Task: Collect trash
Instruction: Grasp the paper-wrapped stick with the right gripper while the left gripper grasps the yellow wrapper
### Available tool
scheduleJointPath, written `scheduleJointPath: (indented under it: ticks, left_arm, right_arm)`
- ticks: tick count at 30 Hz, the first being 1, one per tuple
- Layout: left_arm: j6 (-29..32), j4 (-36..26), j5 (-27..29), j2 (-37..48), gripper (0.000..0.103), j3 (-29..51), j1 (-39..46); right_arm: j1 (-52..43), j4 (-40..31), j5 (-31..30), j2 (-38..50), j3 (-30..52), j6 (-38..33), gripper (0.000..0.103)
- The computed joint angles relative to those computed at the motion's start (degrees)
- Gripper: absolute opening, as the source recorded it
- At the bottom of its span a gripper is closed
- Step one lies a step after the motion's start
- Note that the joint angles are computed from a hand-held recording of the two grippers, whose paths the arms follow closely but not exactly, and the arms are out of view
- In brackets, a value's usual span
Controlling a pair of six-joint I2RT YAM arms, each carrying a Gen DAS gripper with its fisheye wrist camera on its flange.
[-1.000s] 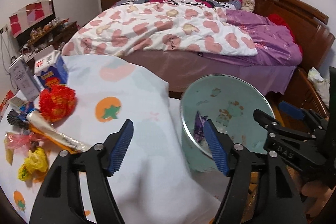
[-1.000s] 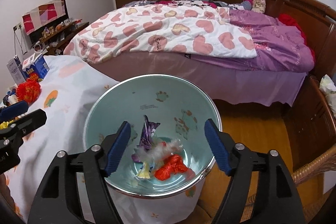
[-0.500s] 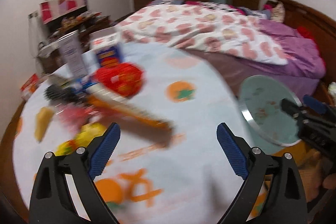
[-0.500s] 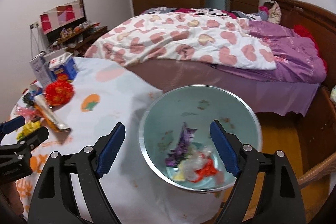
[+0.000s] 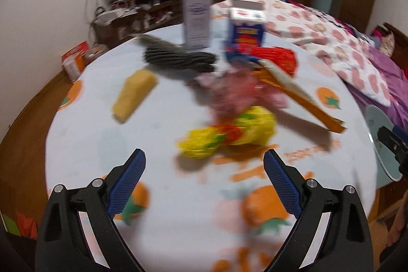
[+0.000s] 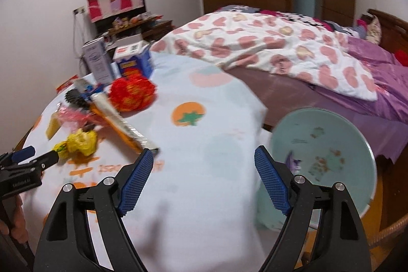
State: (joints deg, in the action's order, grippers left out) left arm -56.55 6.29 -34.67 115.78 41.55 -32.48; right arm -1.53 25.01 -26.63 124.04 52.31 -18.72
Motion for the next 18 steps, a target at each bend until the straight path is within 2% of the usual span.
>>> scheduleJointPath:
  ticks: [3, 5, 11, 15, 18]
  left_arm:
    - [0.21, 2.90, 0.55, -0.44, 0.092, -2.85, 1.88]
    - [1.32, 4.61, 0.86, -0.37, 0.092, -3.82, 2.99]
    - [8.83, 11.55, 3.17, 0.90, 0.092, -4.73, 5.37]
    - [14.23, 13.37, 4.47, 2.74, 0.092, -3.23, 5.50]
    - [16.63, 12.54, 5.10, 5.06, 0.092, -0.29, 6.23]
  right_arm:
    - [2.36, -0.55, 0.21, 0.18, 0.39, -0.05, 0.081]
    - [3.87, -0.96, 0.01, 0.44, 0.93, 0.02, 0.076]
    - [9.08, -3.86, 0.31, 2.10, 4.99, -0.97, 0.074]
    - [12.21, -8.73, 1.32, 4.59, 10.48, -2.18, 0.072]
    - [14.41, -11.36, 3.42, 7.28, 14.49, -3.30, 0.068]
